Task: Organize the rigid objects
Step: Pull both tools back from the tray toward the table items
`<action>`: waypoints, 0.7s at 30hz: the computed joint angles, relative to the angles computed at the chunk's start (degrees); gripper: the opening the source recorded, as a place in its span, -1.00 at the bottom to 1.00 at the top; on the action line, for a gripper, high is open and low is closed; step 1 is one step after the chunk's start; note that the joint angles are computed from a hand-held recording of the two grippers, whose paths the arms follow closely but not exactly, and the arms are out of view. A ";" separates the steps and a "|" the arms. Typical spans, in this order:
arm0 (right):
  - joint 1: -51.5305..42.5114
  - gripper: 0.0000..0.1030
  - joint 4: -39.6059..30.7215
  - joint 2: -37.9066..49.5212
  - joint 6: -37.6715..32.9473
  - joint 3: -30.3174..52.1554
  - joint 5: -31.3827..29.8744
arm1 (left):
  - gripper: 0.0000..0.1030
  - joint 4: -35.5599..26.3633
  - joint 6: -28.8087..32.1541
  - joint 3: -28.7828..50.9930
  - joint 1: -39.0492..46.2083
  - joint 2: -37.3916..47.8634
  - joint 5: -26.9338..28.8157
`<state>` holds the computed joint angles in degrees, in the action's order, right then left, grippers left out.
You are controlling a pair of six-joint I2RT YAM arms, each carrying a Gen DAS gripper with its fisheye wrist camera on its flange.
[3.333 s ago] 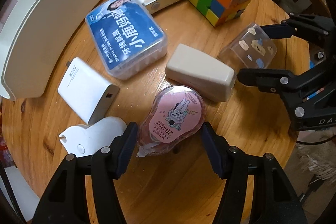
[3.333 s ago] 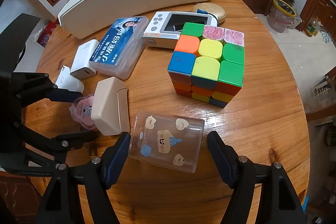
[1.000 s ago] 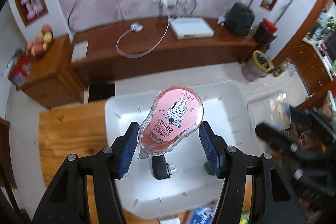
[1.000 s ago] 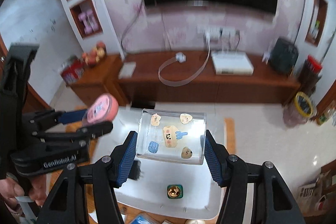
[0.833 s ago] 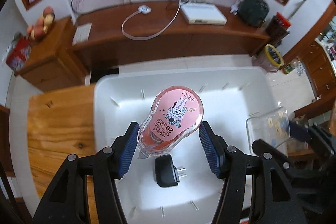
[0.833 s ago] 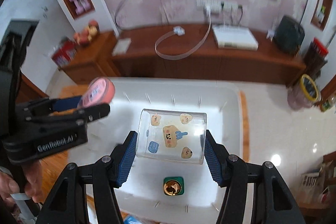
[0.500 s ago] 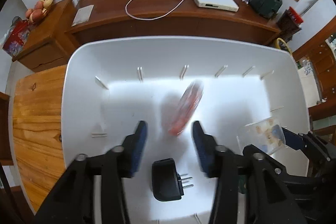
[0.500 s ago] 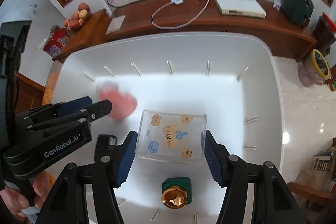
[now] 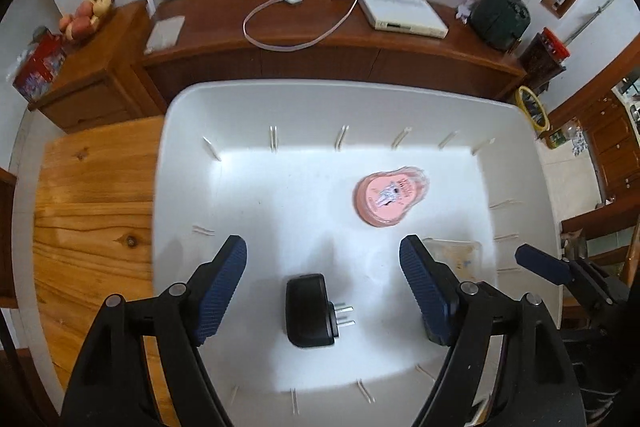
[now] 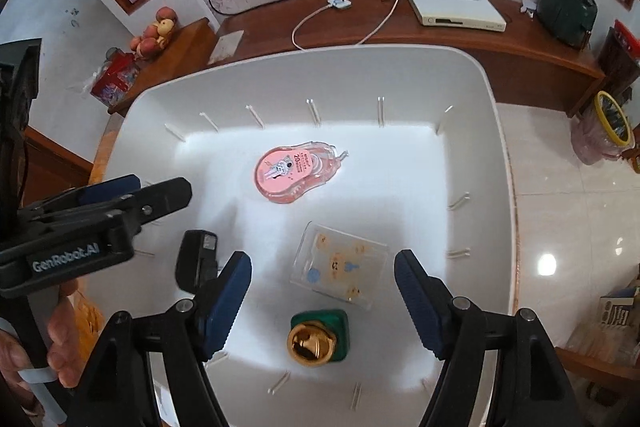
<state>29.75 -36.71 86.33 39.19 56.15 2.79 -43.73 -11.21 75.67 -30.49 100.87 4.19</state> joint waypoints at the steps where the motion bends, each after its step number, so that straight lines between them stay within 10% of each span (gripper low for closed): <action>1: 0.37 0.45 -0.36 -0.95 0.42 -0.17 0.15 | 0.58 -0.77 0.29 -0.20 -0.21 -1.53 -0.18; 21: 29.66 0.45 -32.13 -9.62 22.30 23.92 22.78 | 0.58 -22.88 10.63 2.33 6.30 -29.74 5.32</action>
